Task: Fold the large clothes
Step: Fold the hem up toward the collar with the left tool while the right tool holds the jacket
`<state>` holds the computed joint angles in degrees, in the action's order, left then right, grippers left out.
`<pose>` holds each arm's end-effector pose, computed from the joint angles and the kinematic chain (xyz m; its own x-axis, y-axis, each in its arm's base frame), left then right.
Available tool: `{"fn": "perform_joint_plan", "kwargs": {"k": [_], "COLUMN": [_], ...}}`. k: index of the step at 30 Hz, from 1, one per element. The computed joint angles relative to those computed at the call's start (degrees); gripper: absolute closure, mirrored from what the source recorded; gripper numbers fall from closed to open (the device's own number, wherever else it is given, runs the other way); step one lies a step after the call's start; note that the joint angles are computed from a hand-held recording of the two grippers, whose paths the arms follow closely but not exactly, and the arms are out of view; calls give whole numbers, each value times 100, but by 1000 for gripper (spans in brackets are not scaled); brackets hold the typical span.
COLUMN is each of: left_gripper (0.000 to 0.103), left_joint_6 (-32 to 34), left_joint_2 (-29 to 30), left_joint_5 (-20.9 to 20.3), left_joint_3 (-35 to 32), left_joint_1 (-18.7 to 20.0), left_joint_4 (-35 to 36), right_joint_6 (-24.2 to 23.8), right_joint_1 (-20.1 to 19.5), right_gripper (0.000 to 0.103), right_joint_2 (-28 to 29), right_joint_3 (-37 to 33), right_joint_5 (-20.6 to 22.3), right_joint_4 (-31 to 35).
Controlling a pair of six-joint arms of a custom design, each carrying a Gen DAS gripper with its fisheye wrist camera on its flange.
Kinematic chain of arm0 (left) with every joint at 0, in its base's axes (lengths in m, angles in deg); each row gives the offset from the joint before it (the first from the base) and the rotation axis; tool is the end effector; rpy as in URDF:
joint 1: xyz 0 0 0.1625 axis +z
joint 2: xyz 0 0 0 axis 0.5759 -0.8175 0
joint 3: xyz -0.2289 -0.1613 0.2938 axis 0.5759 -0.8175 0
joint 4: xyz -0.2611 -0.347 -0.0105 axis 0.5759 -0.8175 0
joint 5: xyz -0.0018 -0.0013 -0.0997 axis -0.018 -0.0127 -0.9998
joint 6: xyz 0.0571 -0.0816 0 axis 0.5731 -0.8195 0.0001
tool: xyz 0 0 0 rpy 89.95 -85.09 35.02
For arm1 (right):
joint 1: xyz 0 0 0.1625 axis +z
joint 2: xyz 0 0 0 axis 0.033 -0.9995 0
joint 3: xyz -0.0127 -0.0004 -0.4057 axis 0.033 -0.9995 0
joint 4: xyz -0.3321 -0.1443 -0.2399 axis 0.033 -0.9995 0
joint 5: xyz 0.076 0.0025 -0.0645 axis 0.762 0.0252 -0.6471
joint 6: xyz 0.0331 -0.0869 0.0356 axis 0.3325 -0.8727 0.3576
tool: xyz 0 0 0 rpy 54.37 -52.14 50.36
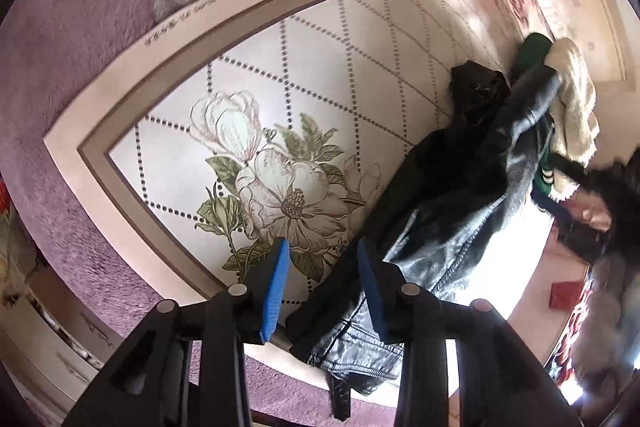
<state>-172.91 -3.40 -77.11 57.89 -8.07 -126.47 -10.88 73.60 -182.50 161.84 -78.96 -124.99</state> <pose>-0.4286 -0.3944 0.0082 -0.8740 -0.3815 -0.3008 -0.3336 0.9214 -0.1992 -0.0189 -0.4892 0.3772 -0.9155 0.2807 0.2883 0.2603 0.9595 -0.1076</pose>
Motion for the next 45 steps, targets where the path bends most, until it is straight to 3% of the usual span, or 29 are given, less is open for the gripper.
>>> {"fn": "perform_joint_plan", "kwargs": {"k": [2, 4, 6, 8, 10, 12, 14, 15, 18, 21, 24, 26, 28, 30, 31, 33, 34, 36, 38, 41, 43, 45], "left_gripper": [68, 64, 65, 65, 65, 63, 30, 25, 24, 24, 20, 11, 9, 9, 9, 9, 9, 9, 9, 9, 9, 9], "left_joint_6": [162, 309, 503, 647, 949, 1135, 1376, 1457, 1717, 1791, 1685, 1742, 1817, 2004, 2049, 2120, 2091, 2069, 2181, 2485, 2727, 2830], "left_joint_2": [135, 299, 308, 463, 637, 789, 1097, 1275, 1755, 2450, 2906, 3032, 3036, 3134, 3170, 3250, 3246, 3210, 3286, 3436, 3450, 3547], "left_joint_5": [-29, -55, -76, -37, 79, 182, 258, 302, 403, 498, 750, 638, 685, 828, 892, 889, 859, 903, 837, 701, 738, 690], "left_joint_3": [-186, -429, -377, -530, -741, -945, -1324, -1565, -2104, -2937, -3441, -3528, -3544, -3737, -3810, -4001, -4039, -4126, -4459, -4944, -5058, -5233], "left_joint_1": [-20, 45, 105, 105, 88, 83, 87, 87, 134, 337, 587, 764, 801, 771, 757, 762, 766, 748, 705, 533, 365, 232], "left_joint_4": [222, 560, 527, 574, 645, 747, 878, 969, 909, 1128, 1377, 1132, 1084, 1302, 1353, 1489, 1516, 1636, 2101, 2682, 2957, 3157], "right_joint_6": [61, 68, -182, -411, -469, -850, -1156, -1247, -1482, -1705, -2326, -2437, -2493, -2705, -2677, -2380, -2219, -1660, -1039, -603, -973, -1615], "right_joint_1": [-224, -530, -744, -767, -806, -861, -945, -991, -1180, -1589, -2054, -2203, -2400, -2443, -2438, -2590, -2709, -2965, -3309, -4139, -4861, -5374], "right_gripper": [48, 60, 63, 63, 62, 61, 61, 55, 25, 23, 23, 23, 21, 22, 41, 72, 80, 84, 85, 75, 57, 51], "right_joint_2": [-204, -171, 145, 569, 640, 482, 58, -90, -402, -108, 366, 801, 1113, 1125, 1070, 922, 843, 258, -560, -1769, -2389, -2650], "right_joint_3": [244, 529, 700, 738, 679, 445, 377, 334, 66, -413, -860, -1214, -1492, -1433, -1334, -1204, -1196, -645, 7, 531, 653, 526], "right_joint_5": [106, 325, 750, 579, 759, 1098, 1164, 1123, 671, 553, 1527, 1780, 2325, 2614, 2560, 2707, 2888, 3091, 3045, 2835, 2862, 2536], "right_joint_4": [12, -351, -864, -1235, -1163, -538, -390, -363, -565, -876, -865, -639, -277, -437, -646, -809, -785, -1287, -1754, -1067, -107, 843]}}
